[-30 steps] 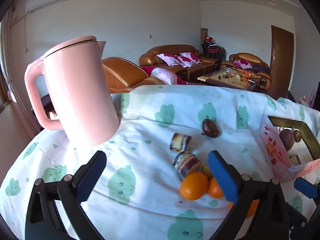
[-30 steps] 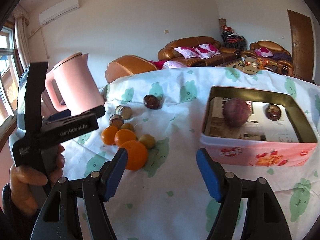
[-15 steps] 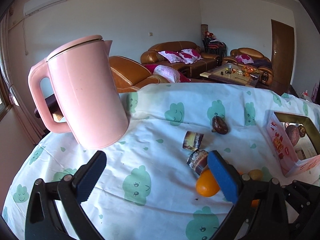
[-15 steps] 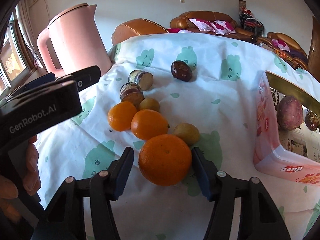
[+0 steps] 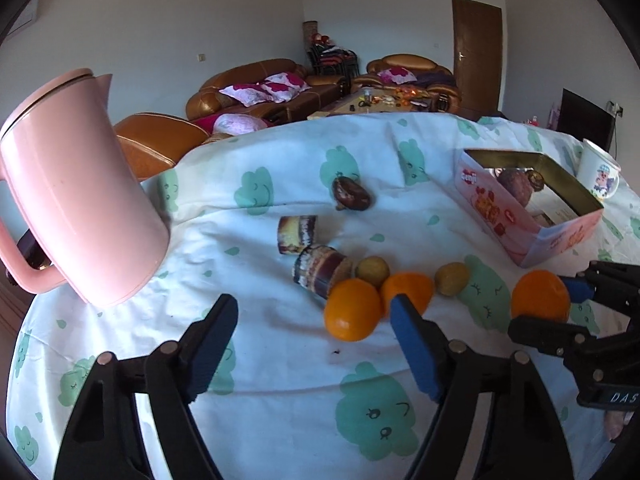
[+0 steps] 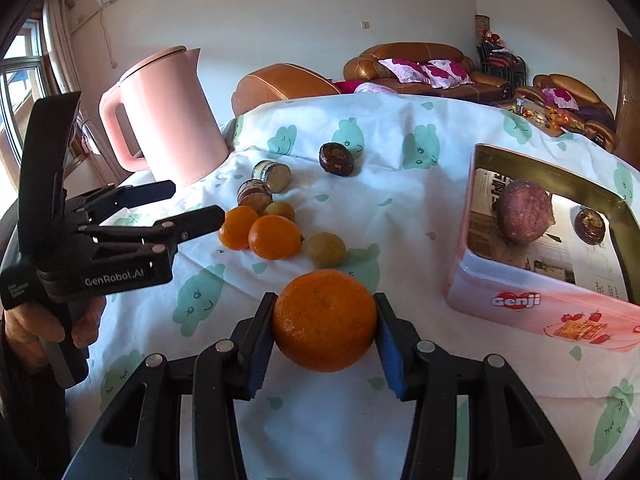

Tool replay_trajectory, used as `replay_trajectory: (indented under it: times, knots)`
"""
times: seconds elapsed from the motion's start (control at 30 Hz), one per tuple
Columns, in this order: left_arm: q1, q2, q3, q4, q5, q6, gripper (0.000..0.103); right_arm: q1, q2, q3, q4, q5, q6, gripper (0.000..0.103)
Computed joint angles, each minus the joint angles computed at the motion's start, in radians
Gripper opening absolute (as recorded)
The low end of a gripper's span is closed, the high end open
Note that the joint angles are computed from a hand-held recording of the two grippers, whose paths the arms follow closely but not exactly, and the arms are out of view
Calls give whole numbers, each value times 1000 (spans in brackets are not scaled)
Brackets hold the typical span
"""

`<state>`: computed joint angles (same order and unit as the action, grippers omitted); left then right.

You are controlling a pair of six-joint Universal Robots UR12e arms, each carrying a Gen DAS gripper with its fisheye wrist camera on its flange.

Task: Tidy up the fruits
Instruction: 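Grasp another orange with the left tool while the right tool holds its orange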

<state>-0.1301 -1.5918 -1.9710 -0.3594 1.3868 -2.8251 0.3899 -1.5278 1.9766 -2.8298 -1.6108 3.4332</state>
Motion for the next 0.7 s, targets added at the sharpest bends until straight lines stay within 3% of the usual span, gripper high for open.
replay_trajectory:
  times: [0.17, 0.4, 0.5, 0.57, 0.63, 0.7]
  knots:
    - [-23, -21, 14, -36, 50, 20, 70, -11, -9, 6, -19, 19, 15, 49]
    - [2, -45, 48, -100, -15, -65, 66, -25, -17, 13, -25, 55, 30, 49]
    - [-20, -72, 73, -136, 42, -94, 66, -29, -18, 17, -33, 66, 41, 49]
    - [-30, -70, 66, -111, 60, -82, 60, -26, -18, 17, -37, 53, 39, 49]
    - [-29, -68, 66, -121, 43, -71, 45, -22, -17, 16, -40, 35, 33, 49]
    - [-23, -64, 62, -116, 37, -84, 37, -19, -15, 15, -40, 21, 28, 49]
